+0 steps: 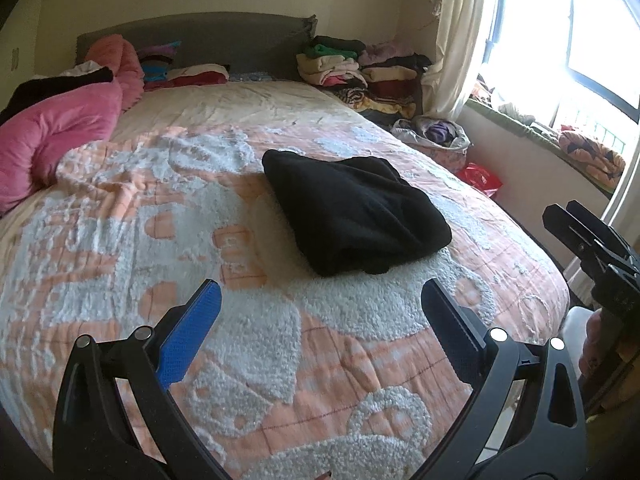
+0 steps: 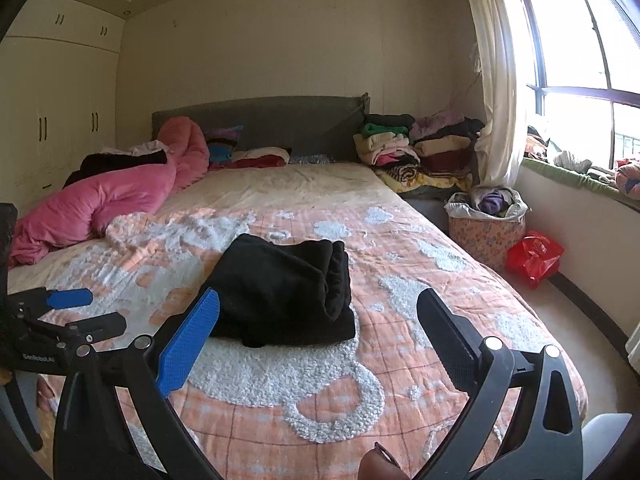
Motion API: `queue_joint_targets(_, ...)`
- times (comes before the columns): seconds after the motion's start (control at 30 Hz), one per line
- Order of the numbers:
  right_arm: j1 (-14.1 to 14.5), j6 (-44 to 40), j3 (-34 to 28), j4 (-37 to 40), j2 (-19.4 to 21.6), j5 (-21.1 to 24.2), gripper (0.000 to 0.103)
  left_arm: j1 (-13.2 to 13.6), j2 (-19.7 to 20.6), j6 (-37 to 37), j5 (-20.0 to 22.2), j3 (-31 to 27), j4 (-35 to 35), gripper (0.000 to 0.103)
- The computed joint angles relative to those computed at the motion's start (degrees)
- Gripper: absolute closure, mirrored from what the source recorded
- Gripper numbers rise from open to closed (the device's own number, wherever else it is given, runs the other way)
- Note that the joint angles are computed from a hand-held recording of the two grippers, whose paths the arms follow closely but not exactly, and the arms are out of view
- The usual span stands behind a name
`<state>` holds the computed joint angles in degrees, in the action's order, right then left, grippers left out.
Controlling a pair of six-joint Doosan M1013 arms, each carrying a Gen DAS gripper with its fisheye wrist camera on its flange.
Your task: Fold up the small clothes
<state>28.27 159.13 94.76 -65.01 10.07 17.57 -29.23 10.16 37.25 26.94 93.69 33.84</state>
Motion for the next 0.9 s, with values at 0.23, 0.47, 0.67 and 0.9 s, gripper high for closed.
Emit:
queue_joint_targets(0.23, 0.65, 0.05, 1.18, 0.80, -0.89, 0.50, 0.004, -0.03, -0.72, -3.29, -1.00, 1.16, 2.39, 0.009)
queue_joint_targets(0.47, 1.52, 2.16, 2.25, -0.92, -0.71, 1.86, 0.004, 0.13, -0.37, -4.54, -0.48, 1.52, 2.97, 0.009)
queue_joint_targets(0.67, 1.73, 4.00, 2.38, -1.46, 0.36, 3.45, 0.004, 0.28, 0.00, -5.68, 0.71, 1.54, 3.63, 0.009)
queue_joint_targets(0.9, 1.80, 3.78, 2.14, -1.14, 1.73, 4.27, 0.004, 0.57, 0.87, -4.24, 1.14, 1.42, 2.66, 0.009)
